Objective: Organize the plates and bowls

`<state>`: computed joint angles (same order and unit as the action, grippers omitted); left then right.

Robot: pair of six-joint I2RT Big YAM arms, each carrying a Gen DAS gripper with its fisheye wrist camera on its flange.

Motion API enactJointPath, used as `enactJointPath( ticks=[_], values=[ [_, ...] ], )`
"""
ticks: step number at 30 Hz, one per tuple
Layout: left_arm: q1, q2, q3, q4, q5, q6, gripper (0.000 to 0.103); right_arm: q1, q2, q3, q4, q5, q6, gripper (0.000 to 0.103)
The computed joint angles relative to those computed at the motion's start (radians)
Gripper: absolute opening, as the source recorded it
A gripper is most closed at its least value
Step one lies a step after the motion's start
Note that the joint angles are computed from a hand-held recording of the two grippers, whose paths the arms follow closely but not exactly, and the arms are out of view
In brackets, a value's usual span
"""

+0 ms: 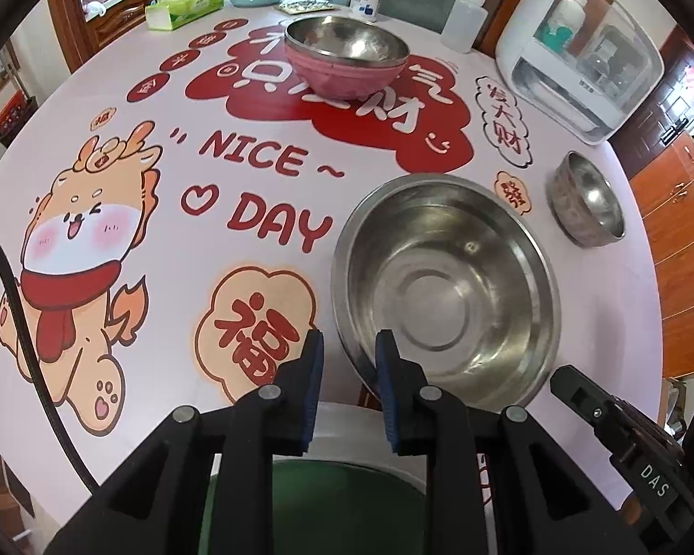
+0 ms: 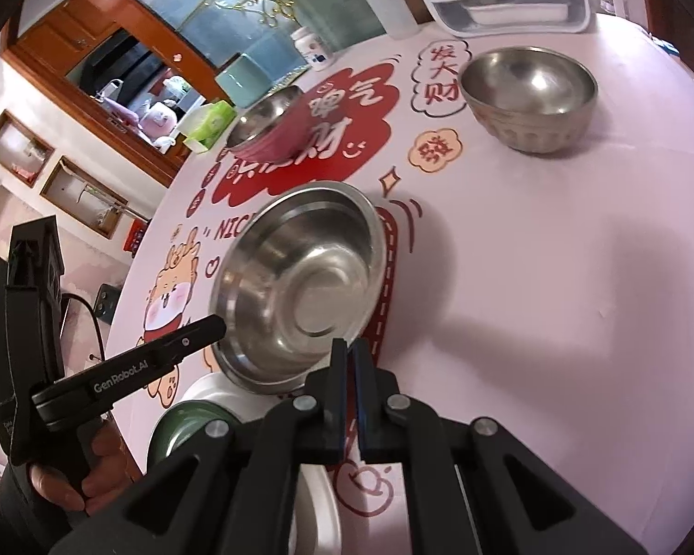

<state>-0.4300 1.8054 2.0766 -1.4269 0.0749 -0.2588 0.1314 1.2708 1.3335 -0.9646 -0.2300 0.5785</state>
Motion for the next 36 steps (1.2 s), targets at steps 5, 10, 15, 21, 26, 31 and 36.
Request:
enactJointPath(
  ticks=[5,10,15,21,26,31,36],
  values=[
    [0.002,0.02,0.016,-0.01,0.005,-0.002,0.024,-0.011,0.009,-0.002,0.013,-0.018,-0.001,0.018],
    [-0.002,0.041,0.032,-0.021,0.001,-0.007,0.025,-0.021,0.02,-0.008,0.039,-0.044,-0.006,0.025],
    [-0.009,0.075,0.069,-0.052,-0.01,-0.001,0.025,-0.028,0.035,-0.004,0.049,-0.063,-0.003,0.025],
    [-0.017,0.09,0.079,-0.058,-0.011,0.01,0.024,-0.036,0.039,-0.011,0.071,-0.087,-0.01,0.024],
    [-0.024,0.089,0.075,-0.055,-0.016,0.004,0.019,-0.037,0.038,-0.013,0.079,-0.101,-0.037,0.016],
    [-0.033,0.082,0.075,-0.059,-0.017,0.004,0.019,-0.046,0.028,-0.02,0.082,-0.116,-0.03,0.016],
    [-0.037,0.047,0.037,-0.041,-0.005,-0.001,0.02,-0.05,0.013,-0.025,0.075,-0.119,-0.033,0.016]
  ],
)
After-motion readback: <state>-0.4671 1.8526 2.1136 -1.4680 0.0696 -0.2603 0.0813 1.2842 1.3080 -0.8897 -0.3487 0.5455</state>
